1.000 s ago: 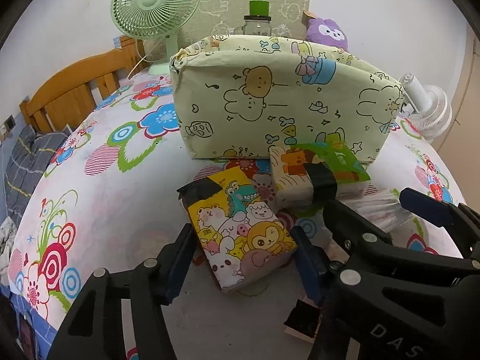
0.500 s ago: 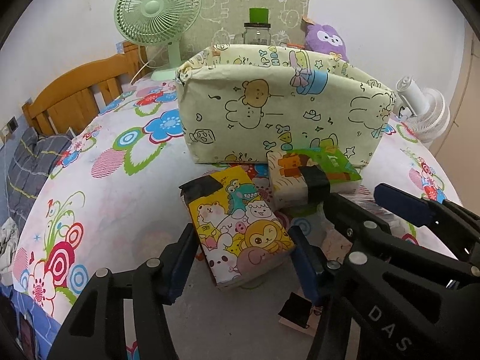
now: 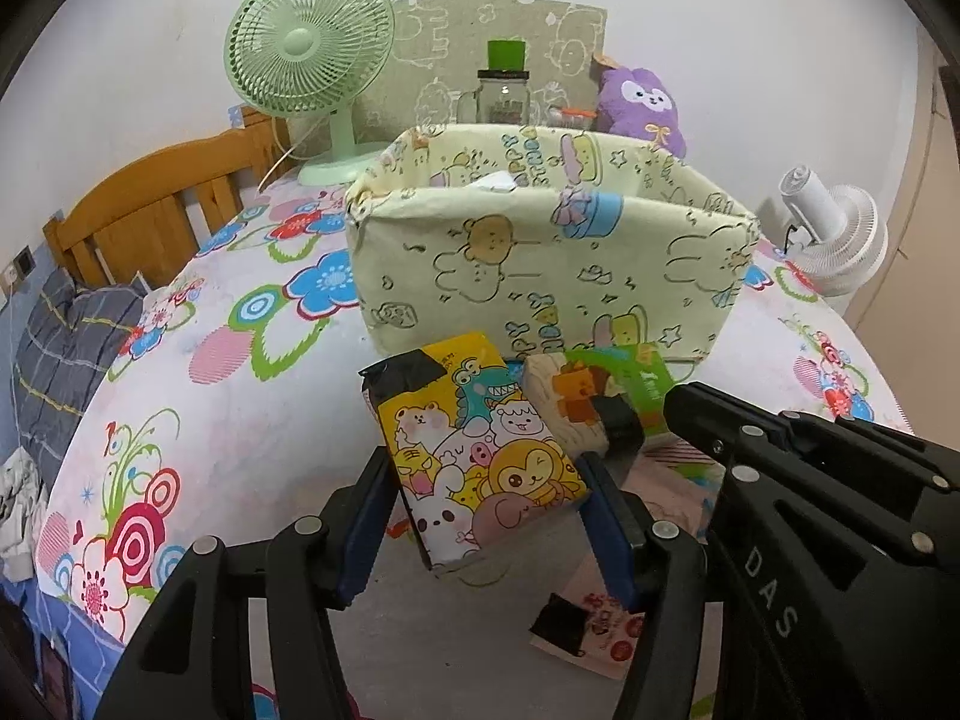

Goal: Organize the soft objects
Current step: 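Grasp the yellow cartoon tissue pack with left tool while right tool grasps the clear plastic bag, then lift the yellow pack with left tool while right tool lifts the plastic bag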

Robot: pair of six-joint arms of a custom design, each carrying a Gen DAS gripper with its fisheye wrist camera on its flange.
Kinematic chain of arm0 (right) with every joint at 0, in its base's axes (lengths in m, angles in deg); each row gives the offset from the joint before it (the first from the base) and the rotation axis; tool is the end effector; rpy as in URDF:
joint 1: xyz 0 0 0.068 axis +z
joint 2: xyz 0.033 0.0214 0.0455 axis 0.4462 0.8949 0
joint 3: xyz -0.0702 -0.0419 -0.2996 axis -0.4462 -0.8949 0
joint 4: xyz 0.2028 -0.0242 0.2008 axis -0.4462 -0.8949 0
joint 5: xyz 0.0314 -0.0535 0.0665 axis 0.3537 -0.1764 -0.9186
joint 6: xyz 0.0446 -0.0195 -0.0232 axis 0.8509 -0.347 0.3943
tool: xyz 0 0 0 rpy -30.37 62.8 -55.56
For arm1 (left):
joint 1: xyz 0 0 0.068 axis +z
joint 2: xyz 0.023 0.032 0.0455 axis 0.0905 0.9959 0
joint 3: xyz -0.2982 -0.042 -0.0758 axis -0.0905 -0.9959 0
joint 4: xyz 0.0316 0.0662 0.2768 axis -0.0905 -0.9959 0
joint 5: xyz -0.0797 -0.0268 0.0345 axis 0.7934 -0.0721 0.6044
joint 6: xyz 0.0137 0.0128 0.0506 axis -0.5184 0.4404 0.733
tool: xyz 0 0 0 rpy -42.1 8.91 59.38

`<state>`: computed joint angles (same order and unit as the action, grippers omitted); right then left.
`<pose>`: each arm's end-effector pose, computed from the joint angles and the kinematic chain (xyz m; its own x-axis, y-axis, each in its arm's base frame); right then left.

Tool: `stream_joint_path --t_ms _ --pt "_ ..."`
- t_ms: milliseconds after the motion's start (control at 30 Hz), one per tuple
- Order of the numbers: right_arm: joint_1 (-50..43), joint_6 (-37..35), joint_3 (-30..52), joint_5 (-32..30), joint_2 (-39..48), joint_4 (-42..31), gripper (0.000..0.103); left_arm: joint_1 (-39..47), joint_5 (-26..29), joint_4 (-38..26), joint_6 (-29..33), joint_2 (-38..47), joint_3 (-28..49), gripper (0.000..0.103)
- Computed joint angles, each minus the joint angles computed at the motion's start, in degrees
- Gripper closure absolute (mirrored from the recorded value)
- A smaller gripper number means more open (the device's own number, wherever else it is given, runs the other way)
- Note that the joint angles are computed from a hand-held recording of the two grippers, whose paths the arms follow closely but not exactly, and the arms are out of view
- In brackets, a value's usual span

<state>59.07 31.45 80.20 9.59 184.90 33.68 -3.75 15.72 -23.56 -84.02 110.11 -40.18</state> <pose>0.2619 0.1632 0.0903 -0.7442 -0.0989 -0.6606 -0.2563 0.9555 0.1457 0.2375 -0.0327 0.0823 -0.7208 -0.0291 -0.6926 -0.0351 0.9994 -0.0055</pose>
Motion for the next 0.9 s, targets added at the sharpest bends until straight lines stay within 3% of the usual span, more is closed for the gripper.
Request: stream_joint_path --t_ms 533,700,800,833,900 --pt "-1.04 -0.52 -2.65 1.9 -3.75 -0.58 0.095 -2.97 -0.43 -0.18 -1.01 -2.38 -0.93 0.042" --pt "-1.71 0.13 -3.88 4.39 -4.91 -0.5 0.076 -3.92 -1.11 -0.43 -1.43 -3.2 -1.15 0.042" --pt "-2.61 0.77 -4.59 5.83 -5.81 -0.55 0.05 -4.01 -0.87 -0.65 -1.53 -3.82 -1.16 0.042" --pt "-2.94 0.94 -4.95 5.89 -6.17 -0.37 0.036 -4.3 -1.05 -0.57 -1.44 -4.01 -1.21 0.042" --pt "-3.32 1.16 -5.81 6.05 -6.69 0.53 0.032 -5.1 -1.62 -0.5 -1.46 -3.82 -1.07 0.042"
